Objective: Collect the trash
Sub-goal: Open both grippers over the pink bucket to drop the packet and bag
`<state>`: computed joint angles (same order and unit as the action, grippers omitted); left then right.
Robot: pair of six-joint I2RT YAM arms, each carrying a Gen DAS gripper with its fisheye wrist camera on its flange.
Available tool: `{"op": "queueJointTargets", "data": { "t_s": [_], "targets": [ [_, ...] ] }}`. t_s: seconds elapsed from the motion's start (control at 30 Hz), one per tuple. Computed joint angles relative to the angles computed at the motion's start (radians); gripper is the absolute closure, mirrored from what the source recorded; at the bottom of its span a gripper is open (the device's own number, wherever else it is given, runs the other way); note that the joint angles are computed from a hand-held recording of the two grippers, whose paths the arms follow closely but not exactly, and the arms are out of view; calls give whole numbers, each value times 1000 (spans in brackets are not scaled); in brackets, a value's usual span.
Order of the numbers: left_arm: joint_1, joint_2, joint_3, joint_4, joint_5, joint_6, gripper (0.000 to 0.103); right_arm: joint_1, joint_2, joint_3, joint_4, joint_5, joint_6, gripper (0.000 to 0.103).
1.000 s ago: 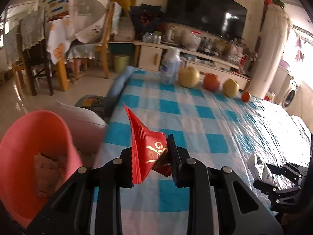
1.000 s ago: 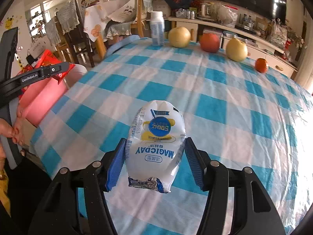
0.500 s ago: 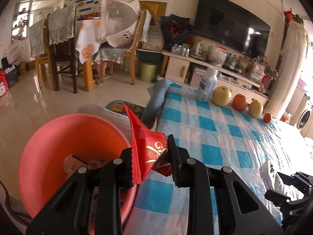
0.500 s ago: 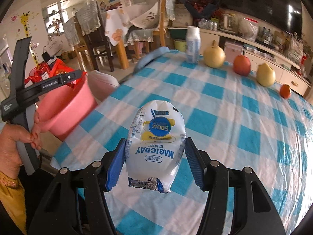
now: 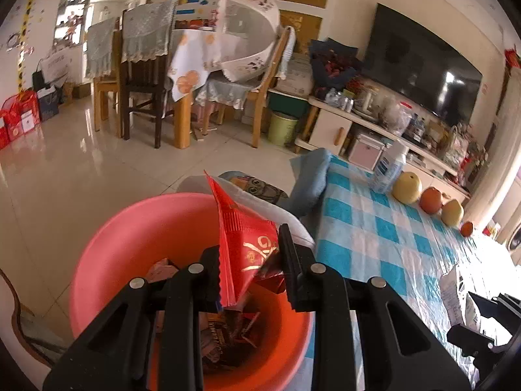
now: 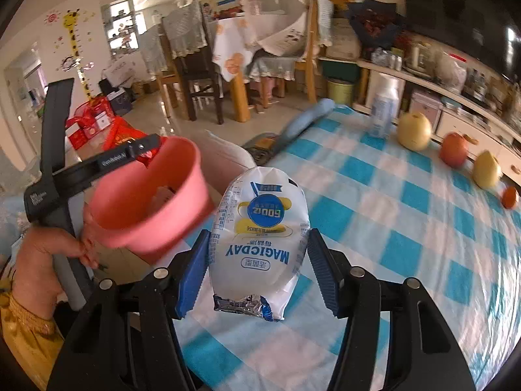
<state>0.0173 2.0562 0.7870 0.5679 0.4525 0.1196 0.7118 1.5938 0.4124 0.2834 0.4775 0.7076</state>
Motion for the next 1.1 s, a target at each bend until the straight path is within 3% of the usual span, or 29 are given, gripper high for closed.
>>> {"op": "queueJointTargets", "data": {
  "t_s": [0.4, 0.87, 0.97, 1.0, 1.1],
  "targets": [
    [83, 69, 102, -55, -2, -45, 74, -30, 229, 305, 13, -99, -142, 42],
    [146, 131, 180, -93, 20, -112, 74, -80, 484, 590, 0, -267, -182, 42],
    [149, 148, 209, -124, 9, -136, 74, -111, 512, 574, 27, -306, -112, 29],
    [149, 149, 211, -125, 13, -137, 71, -118, 508, 550, 56, -314, -94, 26],
    [132, 139, 198, -106, -26, -133, 41, -140, 460, 429, 158, -306, -27, 22]
  ]
}}
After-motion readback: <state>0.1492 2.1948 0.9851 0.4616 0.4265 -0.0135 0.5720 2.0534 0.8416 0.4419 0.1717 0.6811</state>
